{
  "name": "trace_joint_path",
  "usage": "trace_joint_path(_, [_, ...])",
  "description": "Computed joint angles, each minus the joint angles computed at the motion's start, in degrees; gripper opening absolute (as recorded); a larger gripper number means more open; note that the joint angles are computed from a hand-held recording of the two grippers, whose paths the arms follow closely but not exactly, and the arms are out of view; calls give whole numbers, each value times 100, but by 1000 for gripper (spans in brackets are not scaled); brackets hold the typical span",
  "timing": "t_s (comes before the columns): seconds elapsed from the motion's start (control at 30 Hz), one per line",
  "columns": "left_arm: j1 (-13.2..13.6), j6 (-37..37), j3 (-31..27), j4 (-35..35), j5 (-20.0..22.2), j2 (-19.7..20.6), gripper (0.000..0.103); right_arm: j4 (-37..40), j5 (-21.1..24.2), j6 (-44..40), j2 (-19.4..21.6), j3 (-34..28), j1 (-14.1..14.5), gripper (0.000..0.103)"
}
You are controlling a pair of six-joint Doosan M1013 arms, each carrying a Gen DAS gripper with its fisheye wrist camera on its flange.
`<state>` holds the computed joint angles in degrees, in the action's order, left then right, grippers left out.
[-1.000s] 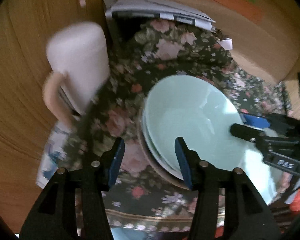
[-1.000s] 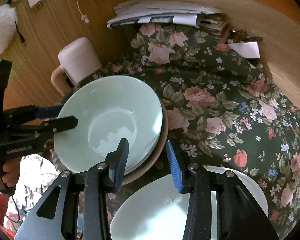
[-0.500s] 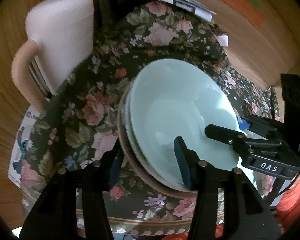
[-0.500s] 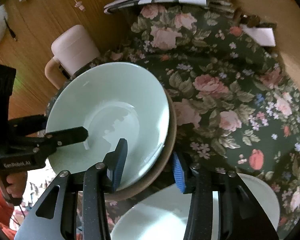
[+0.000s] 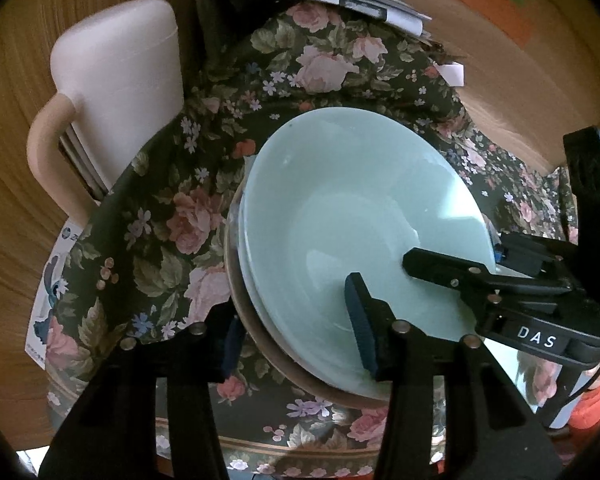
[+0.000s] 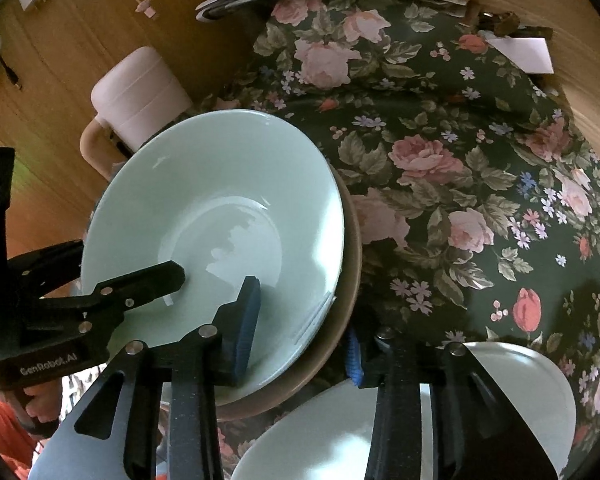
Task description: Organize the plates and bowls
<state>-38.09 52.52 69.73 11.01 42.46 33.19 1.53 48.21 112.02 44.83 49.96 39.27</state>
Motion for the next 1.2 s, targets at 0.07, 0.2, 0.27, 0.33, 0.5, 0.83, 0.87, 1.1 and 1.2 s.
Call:
trace_joint_path(0.07, [0,10,1,-46,-33,-11,47,-86,-108,97,-89,115,8,34])
trace_joint_path(0.2, [-39,-17,2,6,-98,-45,47,-305,-323,282,-295,380,18,34])
trace_joint_path(0.27, [-73,-31,6,76,-178,-77,47,-445,-424,402,-414,544,28,34])
trace_joint_path(0.33, [-99,-18,-13,92,-229,-94,47,-547,-509,526,-520,683,28,34])
trace_joint_path(0.5, [-155,216,-95,-36,-301,-99,47,-847,-677,895,-774,1010,32,33])
trace_joint_path(0.83, [-306,711,-322,-359,-289,-19,47,-1540,-761,1771,-1103,1468,76,33])
trace_joint_path(0.87, [-323,763,-333,-400,-282,-15,47,-1598,-760,1847,-1139,1521,79,33])
trace_joint_path(1.1, [-431,1130,-464,-664,-217,66,47,-1915,-747,2358,-1352,1875,101,33])
trace_joint_path(1.2, [-480,1268,-508,-725,-164,92,47,-2064,-758,2584,-1451,2040,119,33])
